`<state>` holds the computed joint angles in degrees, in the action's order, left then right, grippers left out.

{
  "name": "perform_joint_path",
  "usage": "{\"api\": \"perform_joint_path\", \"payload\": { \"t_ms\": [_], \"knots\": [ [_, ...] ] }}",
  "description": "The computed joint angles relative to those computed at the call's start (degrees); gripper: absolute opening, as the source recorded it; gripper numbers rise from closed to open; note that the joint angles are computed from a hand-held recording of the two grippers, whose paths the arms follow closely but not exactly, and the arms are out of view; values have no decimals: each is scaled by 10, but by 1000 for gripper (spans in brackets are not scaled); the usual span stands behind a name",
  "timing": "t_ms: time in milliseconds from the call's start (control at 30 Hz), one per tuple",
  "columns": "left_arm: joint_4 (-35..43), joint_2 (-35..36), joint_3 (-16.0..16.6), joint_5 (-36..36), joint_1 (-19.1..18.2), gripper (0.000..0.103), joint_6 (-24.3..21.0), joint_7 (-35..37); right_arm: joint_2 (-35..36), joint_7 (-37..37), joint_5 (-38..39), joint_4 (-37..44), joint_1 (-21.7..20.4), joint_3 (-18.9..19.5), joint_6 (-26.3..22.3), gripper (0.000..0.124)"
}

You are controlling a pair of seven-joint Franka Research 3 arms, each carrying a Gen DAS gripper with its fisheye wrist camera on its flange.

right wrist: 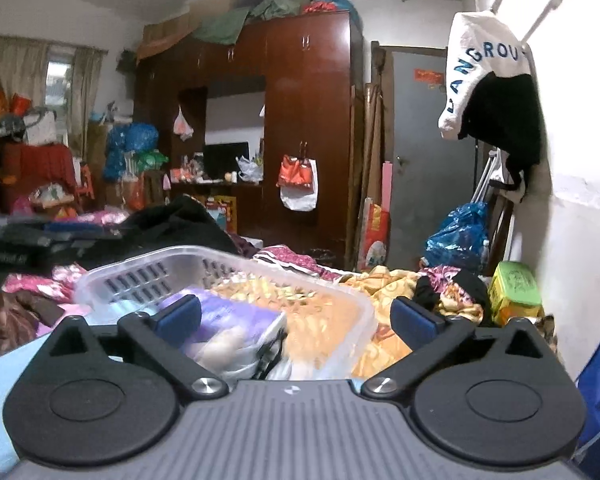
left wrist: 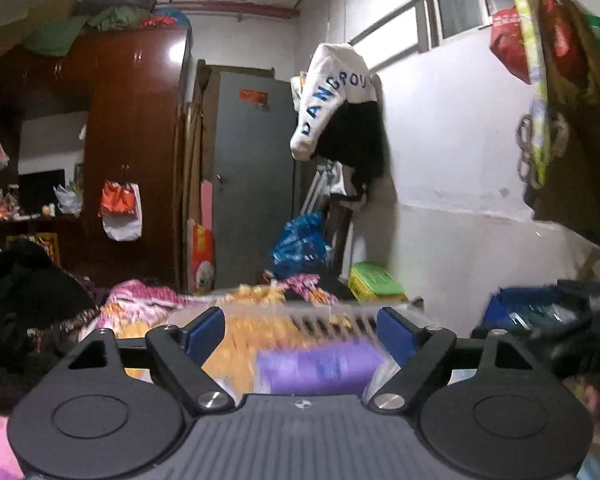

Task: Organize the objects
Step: 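Grasp the pink wrapped bar with the left gripper while the right grasps the orange bottle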

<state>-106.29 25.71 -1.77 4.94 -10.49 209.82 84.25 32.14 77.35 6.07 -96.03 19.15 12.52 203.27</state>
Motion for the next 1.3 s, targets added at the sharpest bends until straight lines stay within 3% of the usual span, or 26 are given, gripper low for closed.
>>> {"api": "perform_joint_path", "payload": {
  "t_ms": [100, 200, 300, 400, 433, 533, 633, 700, 833, 900, 1000, 1100, 1200, 1300],
  "knots": [
    [-73, -22, -27, 59, 46, 86, 38, -45, -14, 25, -8, -56, -16, 18, 26, 103],
    [-116, -30, -23, 53, 49, 86, 51, -56, -8, 59, -33, -82, -34, 37, 25, 103],
    [-135, -28, -5, 16, 27, 86, 40, -26, 11, 93, -54, -76, -52, 56, 0, 103],
    [-133, -19, -15, 40, 44, 86, 26, -37, 21, 105, -41, -55, -46, 50, -41, 103],
    [-131, -16, -20, 51, 52, 86, 23, -46, 20, 106, -33, -56, -45, 49, -33, 103],
    [-125, -10, -29, 78, 67, 86, 18, -69, 33, 119, -69, -42, -87, 90, -41, 103],
    [-121, -7, -25, 84, 63, 86, 10, -72, 36, 91, -58, -23, -49, 56, -65, 103],
    [-120, -4, -21, 81, 57, 86, 7, -69, 36, 71, -41, -26, -18, 31, -49, 103],
    [-111, 0, -9, 64, 35, 86, -11, -53, 34, 22, 34, -22, 75, -59, -53, 92],
    [-110, 0, -16, 74, 42, 86, -16, -56, 31, 1, 50, -29, 87, -66, -50, 87],
    [-100, 1, -17, 82, 38, 86, -45, -56, 31, -33, 106, -28, 145, -118, -52, 80],
    [-99, 0, 6, 53, 6, 86, -57, -36, 30, -61, 133, -29, 162, -129, -55, 73],
    [-94, 1, 3, 49, 4, 85, -70, -36, 28, -81, 150, -33, 166, -128, -52, 68],
    [-91, 1, -5, 55, 12, 74, -83, -44, 25, -89, 149, -36, 143, -102, -52, 62]
  ]
}}
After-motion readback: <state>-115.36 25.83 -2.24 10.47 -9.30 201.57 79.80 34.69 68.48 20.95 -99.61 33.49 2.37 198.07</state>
